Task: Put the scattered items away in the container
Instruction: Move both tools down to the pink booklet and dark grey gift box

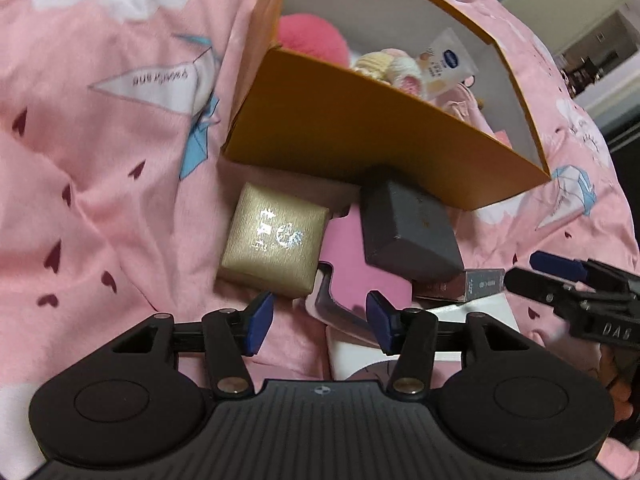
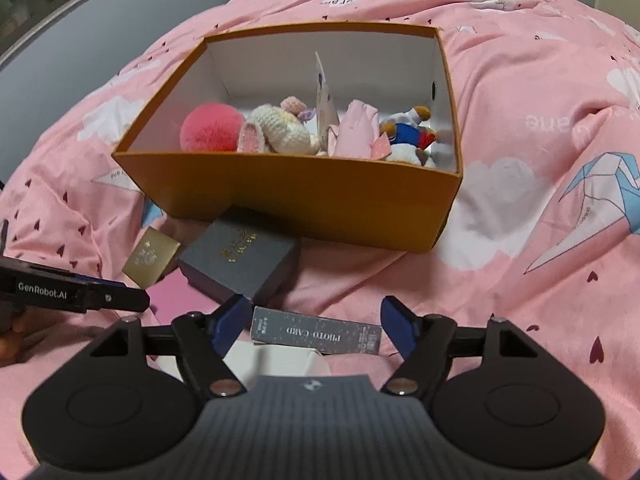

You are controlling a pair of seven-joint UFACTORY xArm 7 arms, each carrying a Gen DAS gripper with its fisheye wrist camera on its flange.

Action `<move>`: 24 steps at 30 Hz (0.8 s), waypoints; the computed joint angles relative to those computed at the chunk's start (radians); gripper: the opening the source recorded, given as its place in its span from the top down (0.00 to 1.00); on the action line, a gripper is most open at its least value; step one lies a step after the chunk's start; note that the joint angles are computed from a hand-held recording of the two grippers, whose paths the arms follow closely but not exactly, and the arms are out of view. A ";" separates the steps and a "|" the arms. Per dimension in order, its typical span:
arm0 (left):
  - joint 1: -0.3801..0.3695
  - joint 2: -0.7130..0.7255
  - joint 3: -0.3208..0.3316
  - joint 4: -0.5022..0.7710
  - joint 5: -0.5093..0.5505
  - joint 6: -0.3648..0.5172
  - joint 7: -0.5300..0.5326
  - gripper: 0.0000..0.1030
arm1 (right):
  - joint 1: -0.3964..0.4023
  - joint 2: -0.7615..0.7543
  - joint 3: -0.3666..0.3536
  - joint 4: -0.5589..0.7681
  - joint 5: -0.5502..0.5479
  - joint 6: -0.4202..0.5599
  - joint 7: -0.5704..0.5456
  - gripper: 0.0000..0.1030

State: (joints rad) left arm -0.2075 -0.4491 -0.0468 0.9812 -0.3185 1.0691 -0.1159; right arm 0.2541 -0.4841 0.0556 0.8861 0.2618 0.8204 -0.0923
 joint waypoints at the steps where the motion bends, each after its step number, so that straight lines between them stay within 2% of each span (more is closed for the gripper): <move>1: -0.002 0.004 0.002 -0.001 -0.008 -0.002 0.000 0.40 | 0.000 0.003 0.002 0.001 -0.004 0.001 -0.002 0.25; 12: -0.015 0.064 0.011 0.005 -0.080 -0.004 0.016 0.36 | 0.006 0.051 0.011 0.017 -0.012 0.025 -0.019 0.24; 15: -0.016 0.058 0.002 0.004 -0.076 -0.011 0.020 0.45 | 0.009 0.060 0.014 0.023 -0.012 0.028 -0.029 0.24; 17: -0.013 0.046 -0.007 0.001 -0.057 -0.023 0.011 0.55 | 0.012 0.064 0.015 0.025 -0.011 0.028 -0.037 0.24; 20: -0.018 0.028 -0.006 -0.002 -0.058 -0.047 0.012 0.65 | 0.017 0.070 0.018 0.029 -0.009 0.027 -0.048 0.24; 24: -0.039 0.024 -0.007 0.003 -0.077 -0.080 0.032 0.68 | 0.019 0.075 0.024 0.033 -0.015 0.025 -0.055 0.24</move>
State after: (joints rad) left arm -0.2461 -0.4250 -0.0540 0.9845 -0.3955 0.9891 -0.0836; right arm 0.2731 -0.4088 0.0797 0.9188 0.2464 0.8457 -0.1476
